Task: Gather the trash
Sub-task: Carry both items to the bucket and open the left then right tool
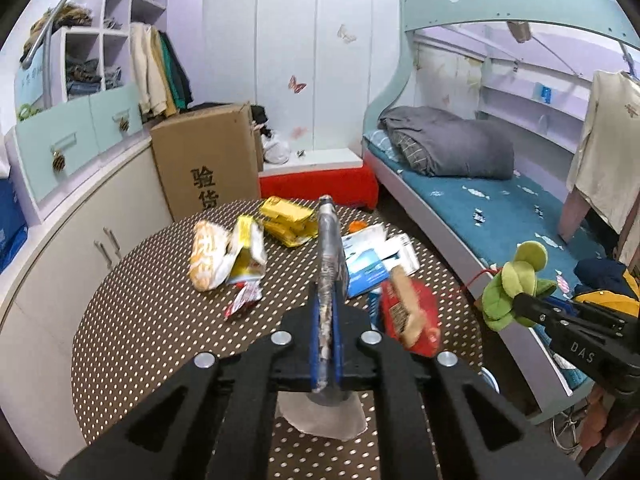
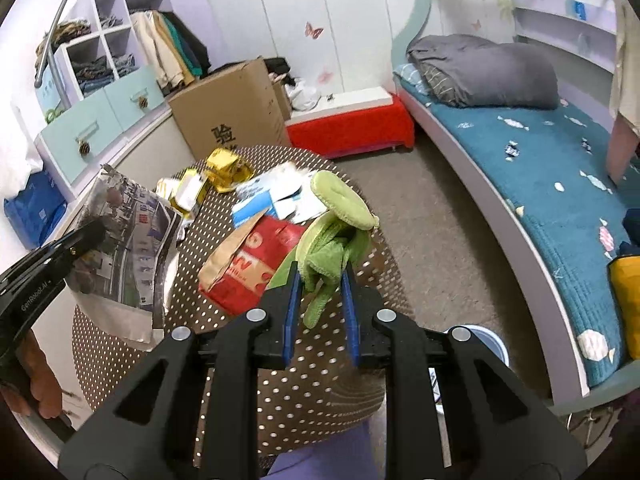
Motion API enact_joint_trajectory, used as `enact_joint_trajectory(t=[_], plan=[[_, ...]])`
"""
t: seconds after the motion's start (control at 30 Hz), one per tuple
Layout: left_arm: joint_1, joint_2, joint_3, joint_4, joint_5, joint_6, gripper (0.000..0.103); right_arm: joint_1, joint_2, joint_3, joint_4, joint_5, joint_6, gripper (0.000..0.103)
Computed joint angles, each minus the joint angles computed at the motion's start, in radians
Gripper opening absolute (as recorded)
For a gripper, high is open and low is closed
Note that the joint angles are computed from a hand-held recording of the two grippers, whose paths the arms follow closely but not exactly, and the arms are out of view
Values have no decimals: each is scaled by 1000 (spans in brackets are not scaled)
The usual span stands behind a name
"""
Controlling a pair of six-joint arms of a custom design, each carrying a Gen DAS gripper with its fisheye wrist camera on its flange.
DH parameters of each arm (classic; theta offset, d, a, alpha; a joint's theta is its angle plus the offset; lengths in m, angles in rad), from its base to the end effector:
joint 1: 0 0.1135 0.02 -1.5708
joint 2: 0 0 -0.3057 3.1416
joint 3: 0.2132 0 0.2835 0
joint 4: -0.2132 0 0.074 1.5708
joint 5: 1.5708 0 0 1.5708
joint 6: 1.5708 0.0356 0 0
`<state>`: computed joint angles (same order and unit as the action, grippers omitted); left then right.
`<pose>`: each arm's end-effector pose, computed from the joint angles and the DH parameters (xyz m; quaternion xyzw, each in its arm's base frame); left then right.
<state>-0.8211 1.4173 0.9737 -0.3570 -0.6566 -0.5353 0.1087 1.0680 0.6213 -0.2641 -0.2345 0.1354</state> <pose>0.2342 -0.2197 0.2775 0.0051 0.8856 0.0096 0.4644 0.2286 0.0333 0.2449 -0.0367 0.9033 0.1559 0.3980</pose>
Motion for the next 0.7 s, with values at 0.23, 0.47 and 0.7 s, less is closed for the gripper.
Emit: enact_joint_trajectory(t=[0.23, 0.47, 0.7], plan=[[-57, 84, 109, 34, -3, 62, 5, -144, -69, 7, -46, -47, -61, 20], [-117, 219, 243, 67, 37, 123, 5, -347, -107, -3, -89, -129, -139, 20], [-174, 400, 414, 62, 102, 162, 5, -580, -78, -18, -103, -218, -239, 20]])
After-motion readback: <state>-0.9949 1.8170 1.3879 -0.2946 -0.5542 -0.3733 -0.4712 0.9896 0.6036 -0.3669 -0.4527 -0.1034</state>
